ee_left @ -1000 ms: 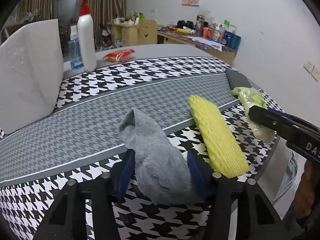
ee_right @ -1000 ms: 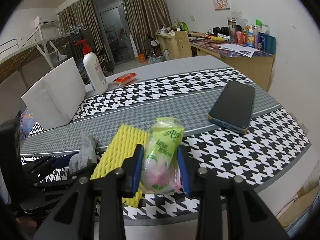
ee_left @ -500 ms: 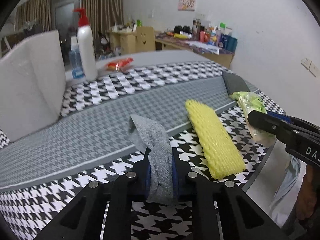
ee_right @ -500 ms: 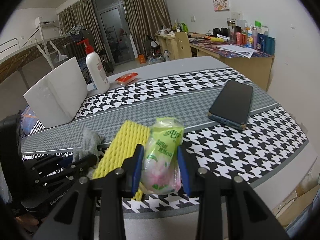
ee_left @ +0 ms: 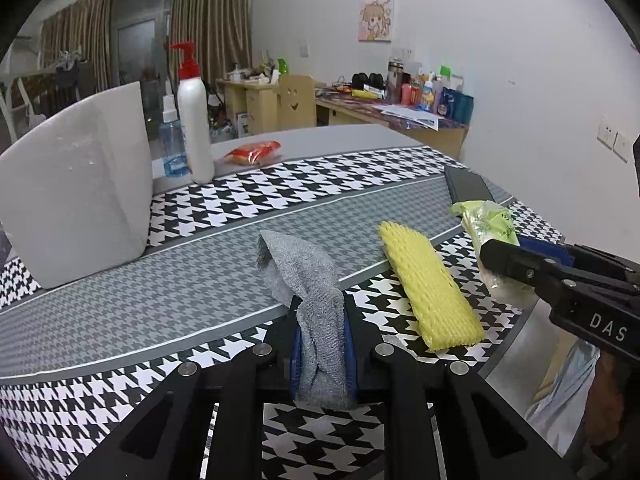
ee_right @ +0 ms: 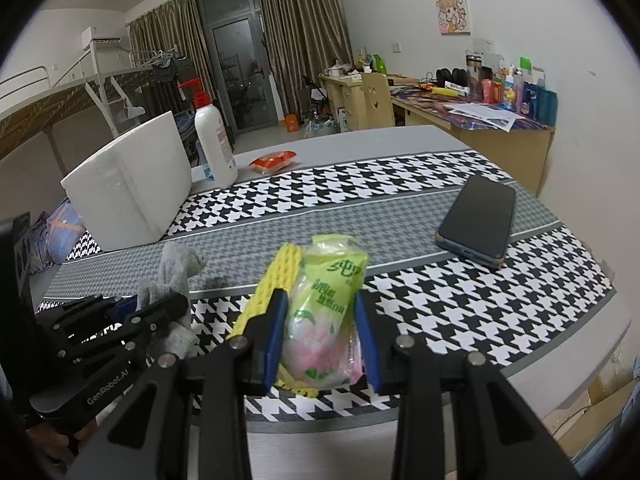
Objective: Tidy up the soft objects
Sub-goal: 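Lift the sock in the left tool while the right tool lifts the tissue pack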
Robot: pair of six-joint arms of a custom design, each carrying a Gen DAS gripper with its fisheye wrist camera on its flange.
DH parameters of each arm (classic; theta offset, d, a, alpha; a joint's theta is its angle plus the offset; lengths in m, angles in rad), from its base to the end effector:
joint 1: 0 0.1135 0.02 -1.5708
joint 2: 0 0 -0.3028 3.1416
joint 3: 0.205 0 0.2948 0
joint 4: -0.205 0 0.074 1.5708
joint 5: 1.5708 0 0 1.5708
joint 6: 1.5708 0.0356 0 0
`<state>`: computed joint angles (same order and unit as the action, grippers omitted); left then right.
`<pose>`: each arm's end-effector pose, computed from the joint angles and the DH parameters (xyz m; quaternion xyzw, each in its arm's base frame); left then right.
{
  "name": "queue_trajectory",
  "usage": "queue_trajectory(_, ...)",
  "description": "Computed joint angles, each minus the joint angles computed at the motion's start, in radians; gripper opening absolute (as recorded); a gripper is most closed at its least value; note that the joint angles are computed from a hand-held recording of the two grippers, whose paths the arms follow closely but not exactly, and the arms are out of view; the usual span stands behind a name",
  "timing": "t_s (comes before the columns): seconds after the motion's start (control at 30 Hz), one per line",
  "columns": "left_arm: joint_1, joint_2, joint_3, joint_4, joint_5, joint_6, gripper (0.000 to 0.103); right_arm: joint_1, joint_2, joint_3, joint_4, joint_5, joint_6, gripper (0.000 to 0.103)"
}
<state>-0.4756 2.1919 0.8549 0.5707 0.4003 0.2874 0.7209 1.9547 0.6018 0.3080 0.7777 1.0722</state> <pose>0.3478 -0.1947 0.0188 0.4080 0.8080 -0.2182 0.3648 0.2451 0.1821 0.0395 0.2532 0.8626 -0.0407 0.4361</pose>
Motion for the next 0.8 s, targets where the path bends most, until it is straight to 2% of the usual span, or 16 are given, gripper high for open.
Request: queue_trajectory(0.8,0.088,-0.063,-0.050,0.041,0.036,0.006,0.018,0.041,0.021,0.115,-0.085,0.034,-0.055,0.039)
